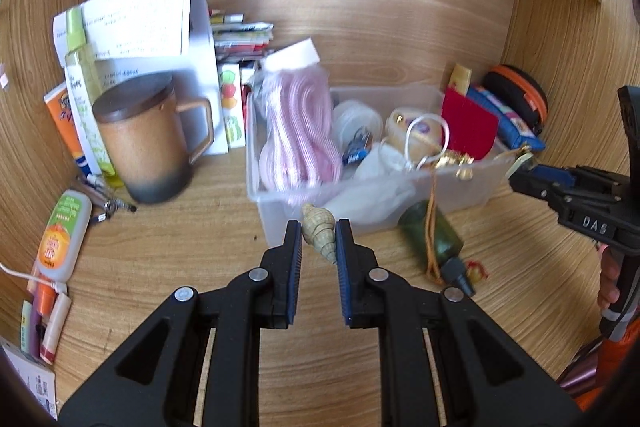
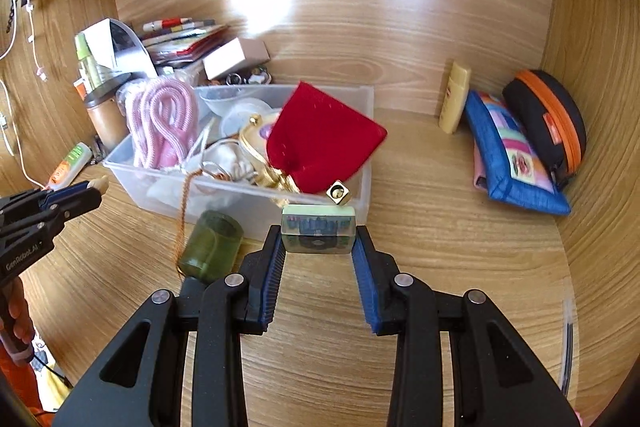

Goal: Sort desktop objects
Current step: 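Carry the spiral shell and green square tile over the clear box with both tools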

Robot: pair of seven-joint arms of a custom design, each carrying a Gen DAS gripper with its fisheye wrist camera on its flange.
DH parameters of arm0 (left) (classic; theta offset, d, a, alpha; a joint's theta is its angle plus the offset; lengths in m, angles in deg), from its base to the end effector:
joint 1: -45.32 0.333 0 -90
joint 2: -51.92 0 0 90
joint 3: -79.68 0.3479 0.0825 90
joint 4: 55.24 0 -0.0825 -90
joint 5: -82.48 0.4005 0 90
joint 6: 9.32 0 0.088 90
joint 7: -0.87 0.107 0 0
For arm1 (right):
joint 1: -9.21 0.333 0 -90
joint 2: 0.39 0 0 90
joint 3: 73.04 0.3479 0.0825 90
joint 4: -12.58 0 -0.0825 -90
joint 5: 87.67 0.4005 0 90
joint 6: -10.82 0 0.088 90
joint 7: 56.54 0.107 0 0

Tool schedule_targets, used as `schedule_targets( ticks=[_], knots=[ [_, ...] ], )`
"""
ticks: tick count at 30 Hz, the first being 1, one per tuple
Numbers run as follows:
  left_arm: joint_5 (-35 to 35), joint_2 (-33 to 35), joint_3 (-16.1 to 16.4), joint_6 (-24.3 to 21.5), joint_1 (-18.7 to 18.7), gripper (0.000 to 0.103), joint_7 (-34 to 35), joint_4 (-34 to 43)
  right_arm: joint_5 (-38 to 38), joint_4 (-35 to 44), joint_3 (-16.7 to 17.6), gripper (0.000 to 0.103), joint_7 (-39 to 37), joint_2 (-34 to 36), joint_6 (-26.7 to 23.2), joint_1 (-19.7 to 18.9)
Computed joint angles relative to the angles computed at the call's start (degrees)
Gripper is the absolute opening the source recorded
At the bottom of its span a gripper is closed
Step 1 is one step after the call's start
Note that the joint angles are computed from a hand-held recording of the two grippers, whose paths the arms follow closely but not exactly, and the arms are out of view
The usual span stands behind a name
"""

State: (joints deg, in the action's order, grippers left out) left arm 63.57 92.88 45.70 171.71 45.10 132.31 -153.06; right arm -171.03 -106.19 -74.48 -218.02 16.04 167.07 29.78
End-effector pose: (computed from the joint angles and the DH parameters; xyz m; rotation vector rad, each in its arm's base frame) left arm 0.6826 -0.3174 0.3287 -1.0992 2.3606 -1.1651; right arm 0.5689 0.2373 0.3255 -1.5096 1.9877 -0.8537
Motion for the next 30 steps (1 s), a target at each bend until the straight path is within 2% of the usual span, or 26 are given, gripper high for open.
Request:
schedule_targets(
  ticks=[14,22,23,30],
  knots=[
    [-0.04,2.45,0.22,-2.62,-2.35,0.016,1.07,6.36,0.8,4.83,-0.6,0.031,-6.5,2.42,1.7,0.19],
    [-1.46,3.68,2.79,-5.57,-5.33,0.016,2.14,10.16,3.34,7.5,-1.8,0.031,-10.7,4.56,3.64,0.52],
    [-1.52,4.15,2.14,-5.91,-4.93,0.016,3.18,10.62,3.9,7.77,-1.96,0.031,-11.31,4.85,3.81,0.58],
    [-3.05,5.03,5.35,-8.57,-7.68,0.016,2.81,13.51,7.33,9.57,-3.25,0.031,-15.4,6.83,5.5,1.26]
  ],
)
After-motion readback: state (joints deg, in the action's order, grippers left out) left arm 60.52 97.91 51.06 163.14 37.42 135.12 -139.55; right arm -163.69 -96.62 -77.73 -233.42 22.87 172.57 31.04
